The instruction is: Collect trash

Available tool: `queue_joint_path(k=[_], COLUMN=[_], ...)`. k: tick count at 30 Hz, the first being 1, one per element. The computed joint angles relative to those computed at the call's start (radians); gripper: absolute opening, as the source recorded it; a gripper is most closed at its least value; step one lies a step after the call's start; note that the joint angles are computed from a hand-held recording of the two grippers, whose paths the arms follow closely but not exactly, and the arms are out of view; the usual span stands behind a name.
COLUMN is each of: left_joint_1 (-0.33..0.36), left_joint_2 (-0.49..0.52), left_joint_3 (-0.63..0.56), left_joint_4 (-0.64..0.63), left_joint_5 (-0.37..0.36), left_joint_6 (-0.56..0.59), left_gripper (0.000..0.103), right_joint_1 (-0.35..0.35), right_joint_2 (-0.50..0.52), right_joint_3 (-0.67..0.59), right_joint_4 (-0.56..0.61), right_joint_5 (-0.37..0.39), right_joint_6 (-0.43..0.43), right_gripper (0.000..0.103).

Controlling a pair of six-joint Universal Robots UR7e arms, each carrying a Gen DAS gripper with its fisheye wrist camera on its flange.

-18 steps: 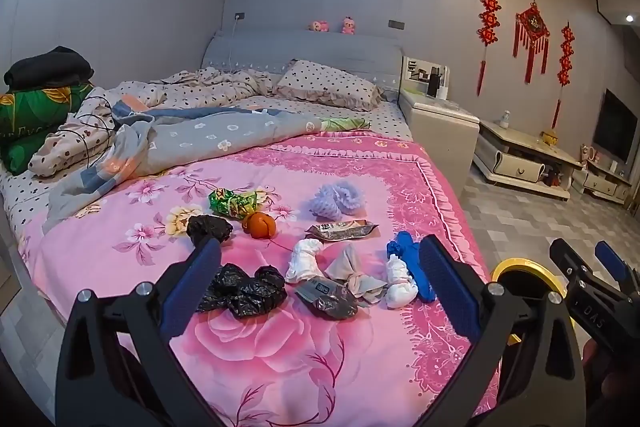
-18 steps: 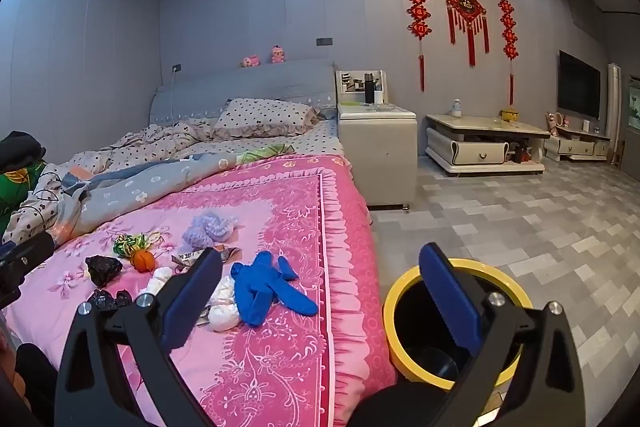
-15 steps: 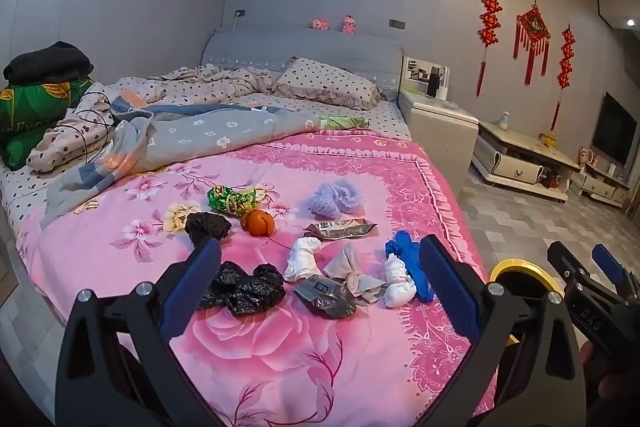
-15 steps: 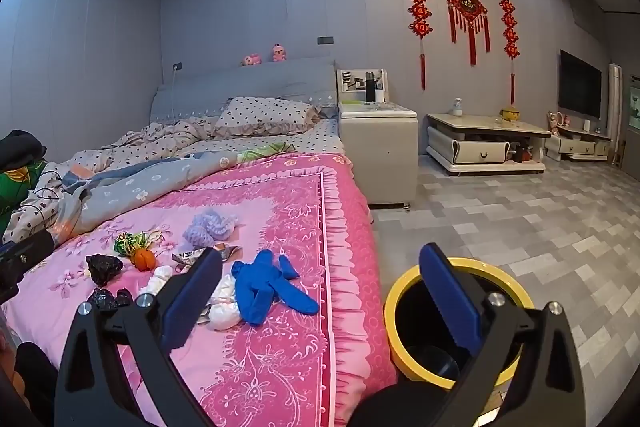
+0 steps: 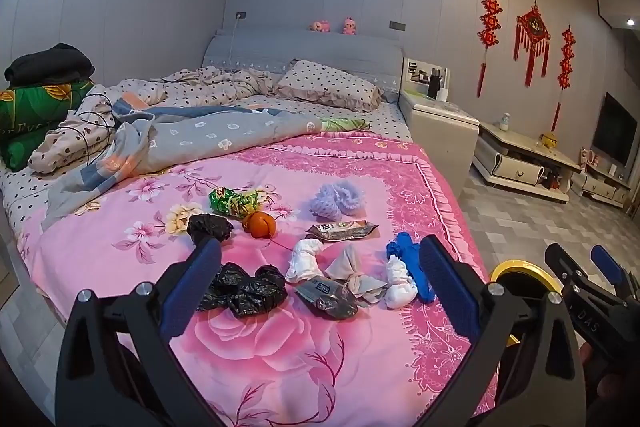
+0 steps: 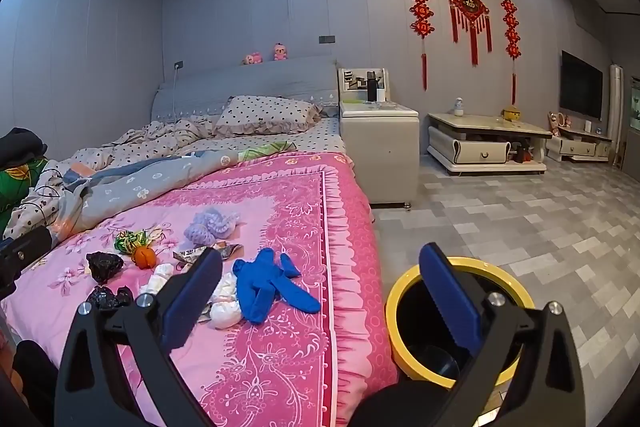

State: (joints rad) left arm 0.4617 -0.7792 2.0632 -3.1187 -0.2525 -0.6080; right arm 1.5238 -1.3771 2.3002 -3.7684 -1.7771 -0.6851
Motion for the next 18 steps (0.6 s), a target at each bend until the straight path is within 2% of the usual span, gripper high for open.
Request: queue_joint_path(k=[18], left_joint_1=[-0.005], left_joint_2=[-0.008], left_joint_3=[0.008], left_joint_4=[0.015], left_joint_5=[0.003], left_joint_6=[-0.021], left_gripper=[0.095], right_joint_1=[-0.004], right_joint_2=[0.001], right_joint_3=[0.001], right_joint_4=[0.001], right_joint_5=[0.003], right_joint_6=[-0.003], right_gripper=[0.095])
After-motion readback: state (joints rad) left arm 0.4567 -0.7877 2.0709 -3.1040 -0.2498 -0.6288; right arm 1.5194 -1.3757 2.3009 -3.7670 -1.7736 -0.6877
